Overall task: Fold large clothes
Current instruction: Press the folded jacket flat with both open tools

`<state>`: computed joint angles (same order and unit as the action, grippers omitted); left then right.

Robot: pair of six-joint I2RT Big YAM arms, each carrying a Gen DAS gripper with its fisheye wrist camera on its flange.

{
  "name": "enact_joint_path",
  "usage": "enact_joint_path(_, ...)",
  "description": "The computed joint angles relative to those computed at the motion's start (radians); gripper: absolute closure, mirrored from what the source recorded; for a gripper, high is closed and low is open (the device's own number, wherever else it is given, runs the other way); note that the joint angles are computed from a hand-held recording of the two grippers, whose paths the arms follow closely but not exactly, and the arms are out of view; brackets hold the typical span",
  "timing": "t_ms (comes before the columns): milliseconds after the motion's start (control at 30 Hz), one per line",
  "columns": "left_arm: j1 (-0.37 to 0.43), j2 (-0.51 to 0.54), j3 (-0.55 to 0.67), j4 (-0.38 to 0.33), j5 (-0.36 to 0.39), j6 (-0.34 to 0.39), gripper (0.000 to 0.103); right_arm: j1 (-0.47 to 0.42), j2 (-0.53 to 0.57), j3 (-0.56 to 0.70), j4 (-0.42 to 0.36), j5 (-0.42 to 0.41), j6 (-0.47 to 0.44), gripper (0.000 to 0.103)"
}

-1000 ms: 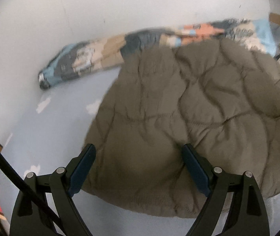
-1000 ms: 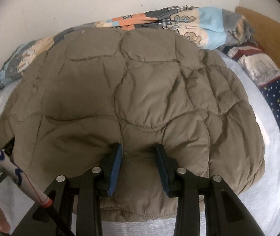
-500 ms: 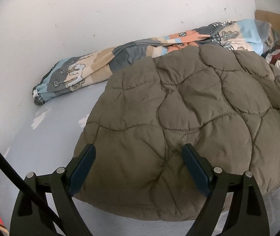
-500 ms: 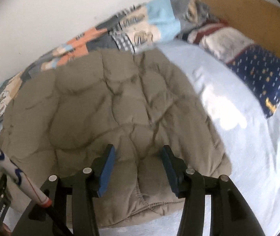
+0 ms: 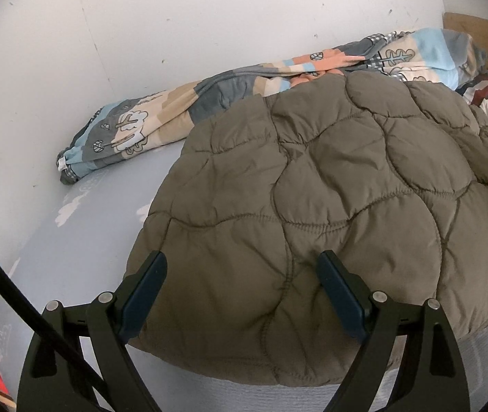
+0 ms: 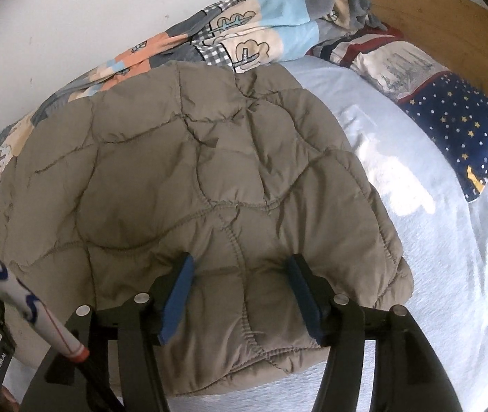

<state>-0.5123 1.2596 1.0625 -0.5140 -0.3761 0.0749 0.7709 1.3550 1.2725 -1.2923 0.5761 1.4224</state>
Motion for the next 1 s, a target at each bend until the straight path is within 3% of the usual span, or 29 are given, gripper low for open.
enact_joint_path(167,0.000,-0.001,0.000,0.000,0.000,0.001,0.014,0.042,0.018,0.051,-0.012,0.112,-0.037,0.041)
enact_joint_path(233,0.000,0.000,0.000,-0.002,0.000,-0.001,0.014,0.061,0.024,0.063,0.032,0.146,-0.095,0.041)
enact_joint_path(300,0.001,0.000,0.001,-0.004,0.001,-0.001,0.014,0.070,0.029,0.064,0.102,0.135,-0.171,0.041)
enact_joint_path(433,0.002,0.001,0.001,-0.006,0.003,-0.002,0.014,0.070,0.071,0.083,0.146,0.084,-0.259,0.041)
enact_joint_path(667,0.005,0.005,0.001,-0.011,0.006,-0.003,0.014,0.050,0.094,0.076,0.135,0.023,-0.269,0.033)
enact_joint_path(800,0.007,0.007,0.004,-0.017,0.011,-0.010,0.014,0.057,0.080,0.074,0.128,0.035,-0.250,0.033)
enact_joint_path(1000,0.007,0.009,0.005,-0.018,0.011,-0.011,0.014,0.078,0.045,0.064,0.203,0.088,-0.289,0.033)
